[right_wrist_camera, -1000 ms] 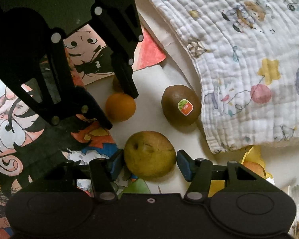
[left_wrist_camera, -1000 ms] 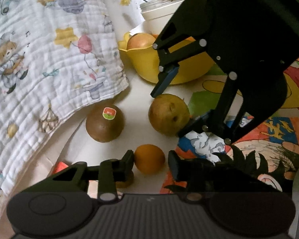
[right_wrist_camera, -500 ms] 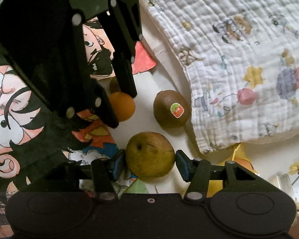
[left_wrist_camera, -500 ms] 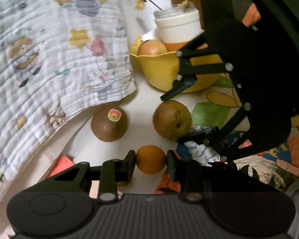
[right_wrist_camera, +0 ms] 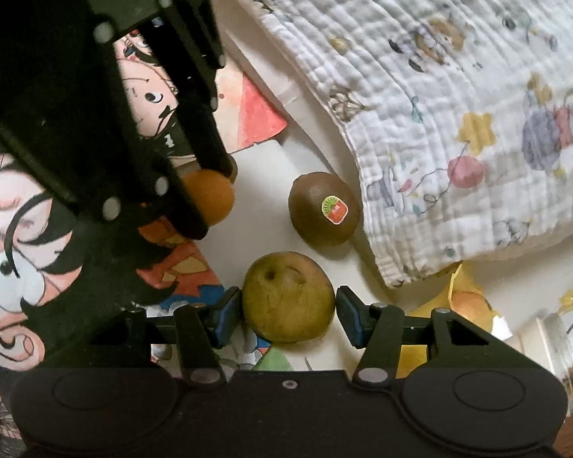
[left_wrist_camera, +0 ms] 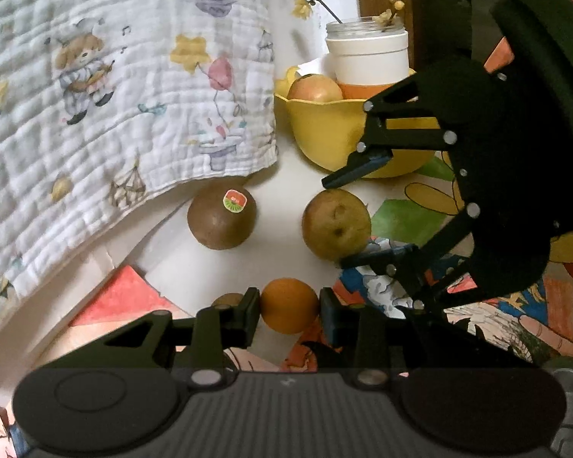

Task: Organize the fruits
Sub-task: 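Grasp an orange with the left tool while the right tool grasps the green pear, then carry the orange and the green pear over the tray with both tools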

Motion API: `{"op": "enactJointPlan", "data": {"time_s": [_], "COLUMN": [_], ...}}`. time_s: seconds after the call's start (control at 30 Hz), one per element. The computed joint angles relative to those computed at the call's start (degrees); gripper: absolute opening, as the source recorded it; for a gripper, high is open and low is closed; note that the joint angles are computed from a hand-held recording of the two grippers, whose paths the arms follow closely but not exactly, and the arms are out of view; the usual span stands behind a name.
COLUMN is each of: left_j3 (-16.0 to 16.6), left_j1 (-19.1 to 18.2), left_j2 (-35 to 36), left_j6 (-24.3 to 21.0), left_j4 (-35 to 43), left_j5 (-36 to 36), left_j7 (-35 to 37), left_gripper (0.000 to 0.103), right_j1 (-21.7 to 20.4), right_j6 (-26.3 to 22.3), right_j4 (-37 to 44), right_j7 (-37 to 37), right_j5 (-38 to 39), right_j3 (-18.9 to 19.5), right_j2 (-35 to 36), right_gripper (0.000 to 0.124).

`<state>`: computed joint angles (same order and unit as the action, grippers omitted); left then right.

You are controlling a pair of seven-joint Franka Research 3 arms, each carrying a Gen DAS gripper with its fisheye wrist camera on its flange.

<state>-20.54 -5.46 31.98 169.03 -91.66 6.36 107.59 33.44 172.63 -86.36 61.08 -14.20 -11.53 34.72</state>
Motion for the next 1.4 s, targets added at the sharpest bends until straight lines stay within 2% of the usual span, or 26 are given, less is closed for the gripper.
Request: {"op": "enactJointPlan", "data": {"time_s": [0.2, 0.47, 0.53, 0.63, 0.77, 0.9, 1.0, 1.07, 1.17, 1.3, 1.33, 1.4], "left_j3": [-1.8, -2.4, -2.2, -1.8, -1.9, -2.7, -4.2, -5.5, -9.4, -13.9, -15.9, -21.2], "left_j1": [1.3, 1.5, 1.3, 1.0, 1.3, 2.4, 4.0, 5.5, 9.3, 13.5, 15.3, 19.8], "left_j2": [1.1, 1.2, 1.1, 0.7, -0.9, -3.2, -5.5, -7.4, -10.2, -14.3, -15.1, -16.4], "left_j6": [-0.7, -1.0, -0.7, -0.2, 0.7, 2.3, 3.7, 4.9, 6.5, 8.8, 9.3, 9.7], "left_j4": [1.5, 1.5, 1.2, 0.7, -1.1, -4.1, -7.4, -10.1, -14.4, -20.2, -21.6, -24.0], "left_j5": [-1.4, -2.8, -2.8, -2.6, -2.7, -3.5, -4.9, -6.1, -9.0, -12.9, -14.4, -18.2], "left_j7": [1.9, 3.1, 3.1, 2.7, 2.1, 1.2, 0.5, 0.4, 1.2, 2.8, 3.6, 6.0], "left_gripper": [0.036, 0.036, 0.036, 0.036, 0.036, 0.036, 0.036, 0.036, 0.036, 0.037, 0.037, 0.037], "right_j1": [-4.5, -5.8, -5.6, -4.4, 1.7, 8.1, 10.0, 11.0, 12.7, 12.6, 12.4, 15.0], "right_j6": [-6.2, -9.3, -8.7, -6.1, 1.3, 7.9, 10.3, 12.2, 14.2, 16.7, 17.2, 17.6], "right_j4": [4.5, 7.1, 6.4, 4.4, 0.6, -4.4, -8.6, -12.2, -17.7, -26.3, -28.0, -31.5], "right_j7": [-5.0, -4.6, -4.2, -2.8, 2.5, 7.2, 6.4, 5.2, 3.4, 0.2, -0.6, -1.6], "right_j5": [3.2, 6.8, 6.9, 5.7, 0.2, -0.8, 1.0, 2.0, 3.6, 5.4, 5.8, 7.6], "right_j3": [6.0, 7.9, 7.8, 6.2, -2.0, -10.1, -11.6, -12.1, -12.5, -10.1, -9.4, -10.8], "right_j2": [1.3, 2.4, 2.1, 1.6, 1.6, 0.1, -2.9, -5.4, -9.6, -16.3, -17.5, -19.9], "right_gripper": [0.058, 0.058, 0.057, 0.056, 0.056, 0.056, 0.056, 0.056, 0.056, 0.056, 0.056, 0.056]}}
